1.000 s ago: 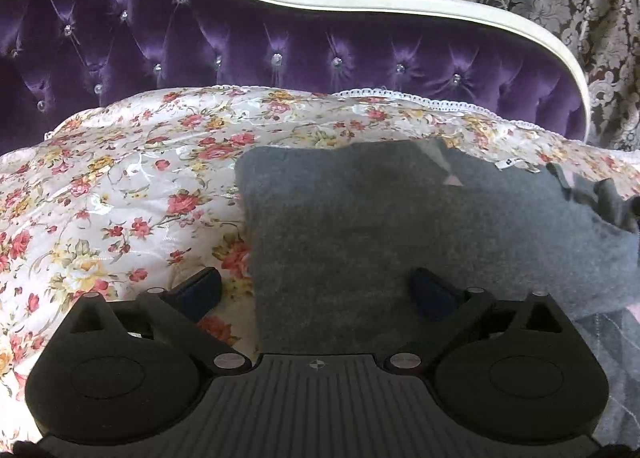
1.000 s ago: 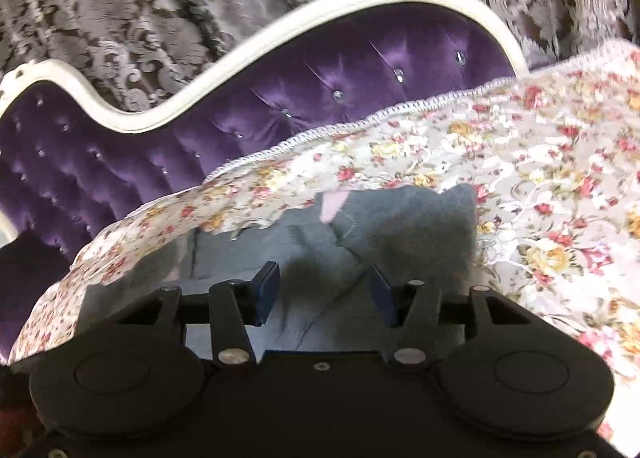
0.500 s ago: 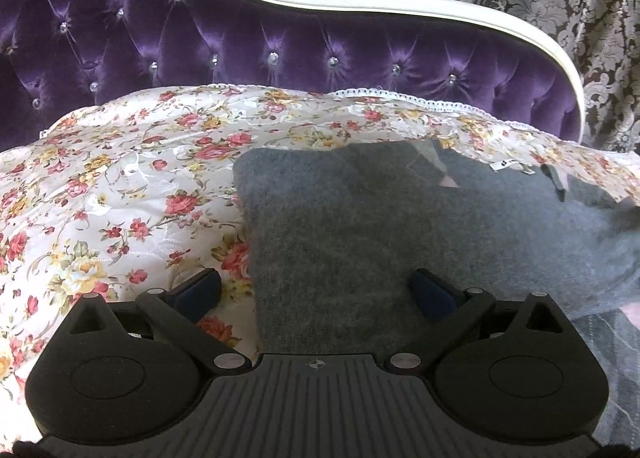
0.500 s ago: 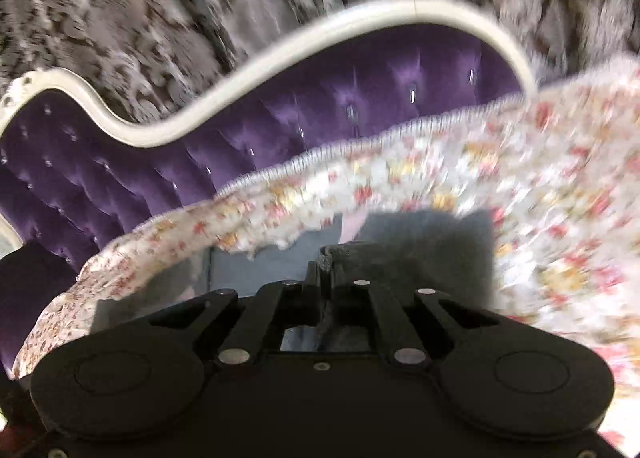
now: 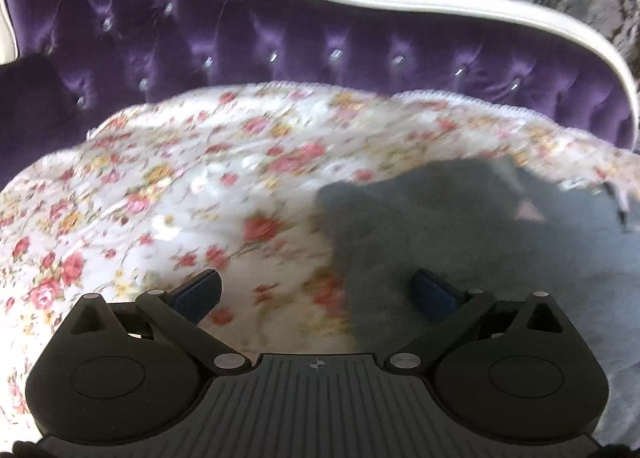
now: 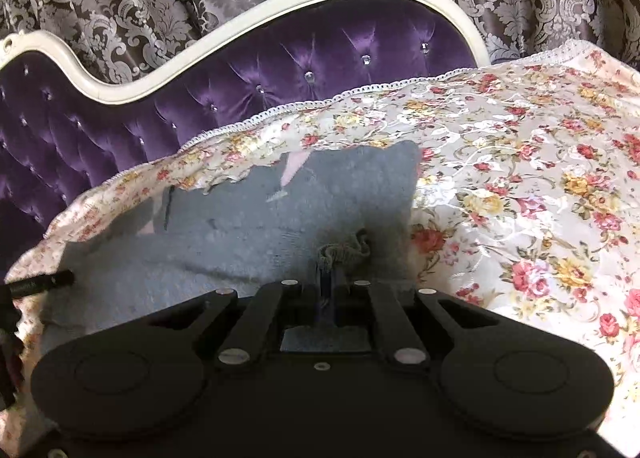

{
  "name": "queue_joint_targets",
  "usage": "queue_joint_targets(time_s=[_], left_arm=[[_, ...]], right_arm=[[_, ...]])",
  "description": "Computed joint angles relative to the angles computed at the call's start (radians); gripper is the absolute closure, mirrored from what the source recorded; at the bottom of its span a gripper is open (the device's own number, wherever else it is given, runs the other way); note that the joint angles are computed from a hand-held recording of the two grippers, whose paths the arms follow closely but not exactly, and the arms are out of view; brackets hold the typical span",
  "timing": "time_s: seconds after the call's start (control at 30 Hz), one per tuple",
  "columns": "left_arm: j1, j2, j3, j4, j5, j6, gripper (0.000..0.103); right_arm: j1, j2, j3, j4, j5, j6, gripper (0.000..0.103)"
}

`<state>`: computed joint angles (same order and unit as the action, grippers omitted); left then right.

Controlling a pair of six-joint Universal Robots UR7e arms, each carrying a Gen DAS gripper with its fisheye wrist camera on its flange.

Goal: Fold small clothes

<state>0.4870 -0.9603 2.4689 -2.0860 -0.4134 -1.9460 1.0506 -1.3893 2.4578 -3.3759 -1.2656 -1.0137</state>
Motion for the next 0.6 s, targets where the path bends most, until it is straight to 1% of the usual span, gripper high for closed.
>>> queue_joint_targets(time_s=[0.03, 0.07, 0.13, 0.23, 0.3, 0.33, 0.4, 0.43, 0.47, 0.5, 0.57, 0.6], left_arm=[[-0.003, -0.008, 0.022, -0.047, 0.000, 0.009, 0.000], [-0.007, -0.014, 0.030, -0.053, -0.002, 0.011, 0.000], [-0.013, -0.015, 0.027, -0.031, -0.008, 0.011, 0.000], [-0.023, -0.022, 0.032, -0.032, -0.018, 0.014, 0.000], [-0.031, -0.031, 0.039, -0.036, -0.028, 0.019, 0.000], [-0.035, -0.036, 0.039, -0.034, -0.034, 0.023, 0.000], [-0.051, -0.035, 0.036, -0.015, -0.045, 0.027, 0.000], [-0.055, -0.032, 0.033, -0.010, -0.047, 0.041, 0.000], [-0.060, -0.027, 0.030, -0.008, -0.051, 0.058, 0.000], [-0.067, -0.025, 0.029, 0.000, -0.057, 0.064, 0.000], [-0.076, -0.024, 0.030, 0.007, -0.065, 0.070, 0.000], [-0.078, -0.026, 0.034, 0.003, -0.069, 0.070, 0.000]], right_arm=[[-0.005, 0.007, 0.003, -0.023, -0.003, -0.011, 0.091], [-0.009, 0.014, 0.005, -0.044, -0.008, -0.021, 0.091], [-0.018, 0.025, 0.007, -0.070, -0.016, -0.041, 0.091], [-0.023, 0.024, 0.016, -0.086, -0.015, -0.061, 0.091], [-0.018, 0.018, 0.025, -0.106, -0.017, -0.057, 0.086], [-0.019, 0.013, 0.036, -0.129, -0.002, -0.055, 0.085], [-0.020, 0.005, 0.054, -0.174, 0.033, -0.070, 0.079], [-0.019, 0.001, 0.057, -0.178, 0.054, -0.080, 0.075], [-0.014, -0.003, 0.052, -0.162, 0.067, -0.087, 0.062], [-0.002, -0.004, 0.040, -0.136, 0.062, -0.089, 0.051], [0.028, 0.009, 0.005, -0.079, 0.027, -0.101, 0.047], [0.041, 0.026, -0.007, -0.079, 0.009, -0.111, 0.047]])
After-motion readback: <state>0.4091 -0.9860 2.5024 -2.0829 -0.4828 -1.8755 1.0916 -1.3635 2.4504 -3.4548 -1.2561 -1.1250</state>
